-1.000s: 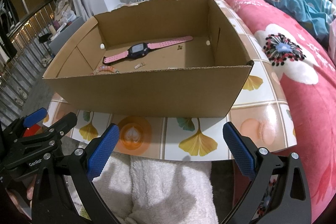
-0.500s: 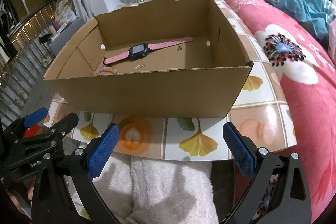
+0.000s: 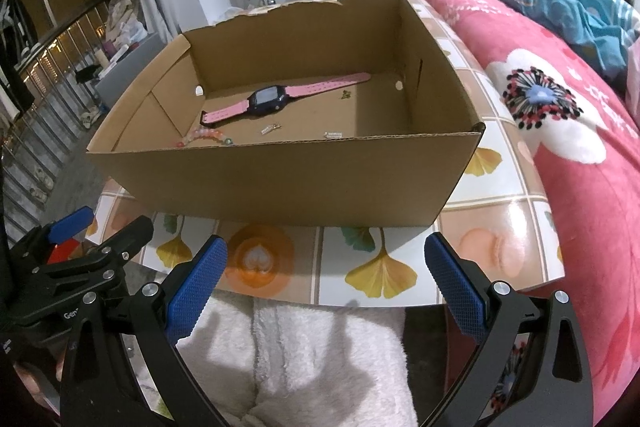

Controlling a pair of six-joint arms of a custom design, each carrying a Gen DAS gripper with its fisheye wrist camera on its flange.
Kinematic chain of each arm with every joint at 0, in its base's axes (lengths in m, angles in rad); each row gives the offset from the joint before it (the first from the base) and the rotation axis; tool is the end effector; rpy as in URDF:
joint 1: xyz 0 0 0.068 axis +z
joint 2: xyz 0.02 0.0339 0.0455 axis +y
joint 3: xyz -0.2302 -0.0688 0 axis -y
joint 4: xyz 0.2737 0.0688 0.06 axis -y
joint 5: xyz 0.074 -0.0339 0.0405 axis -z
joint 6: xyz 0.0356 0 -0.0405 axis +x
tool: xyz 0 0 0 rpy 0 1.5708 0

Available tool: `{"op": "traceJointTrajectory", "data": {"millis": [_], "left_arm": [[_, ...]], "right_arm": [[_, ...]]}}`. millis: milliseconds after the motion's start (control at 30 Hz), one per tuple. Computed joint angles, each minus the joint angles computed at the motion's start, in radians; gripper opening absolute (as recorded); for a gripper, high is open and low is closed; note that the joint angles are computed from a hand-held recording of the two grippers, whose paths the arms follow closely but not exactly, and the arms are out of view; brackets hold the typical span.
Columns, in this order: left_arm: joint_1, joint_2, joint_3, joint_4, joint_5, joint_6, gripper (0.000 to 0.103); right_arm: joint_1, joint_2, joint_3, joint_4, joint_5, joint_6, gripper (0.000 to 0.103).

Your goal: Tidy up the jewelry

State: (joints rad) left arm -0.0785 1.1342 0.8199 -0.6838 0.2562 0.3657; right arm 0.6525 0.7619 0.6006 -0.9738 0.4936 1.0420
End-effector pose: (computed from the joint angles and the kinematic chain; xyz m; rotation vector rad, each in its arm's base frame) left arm 0.2588 -0.0294 0.2034 0.6514 2.4488 -0.2161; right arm 0.1514 0.0945 0.1922 0.6185 2.4175 -0.0022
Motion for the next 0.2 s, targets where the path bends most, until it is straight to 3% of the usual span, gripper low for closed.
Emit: {"op": "traceJointTrajectory", "data": {"millis": [200], "left_arm": [[-0.003, -0.002, -0.002, -0.003, -0.001, -0.003, 0.098]], "right_arm": [[-0.002, -0.001, 0.0, -0.001, -0.002, -0.003, 0.095]]}}
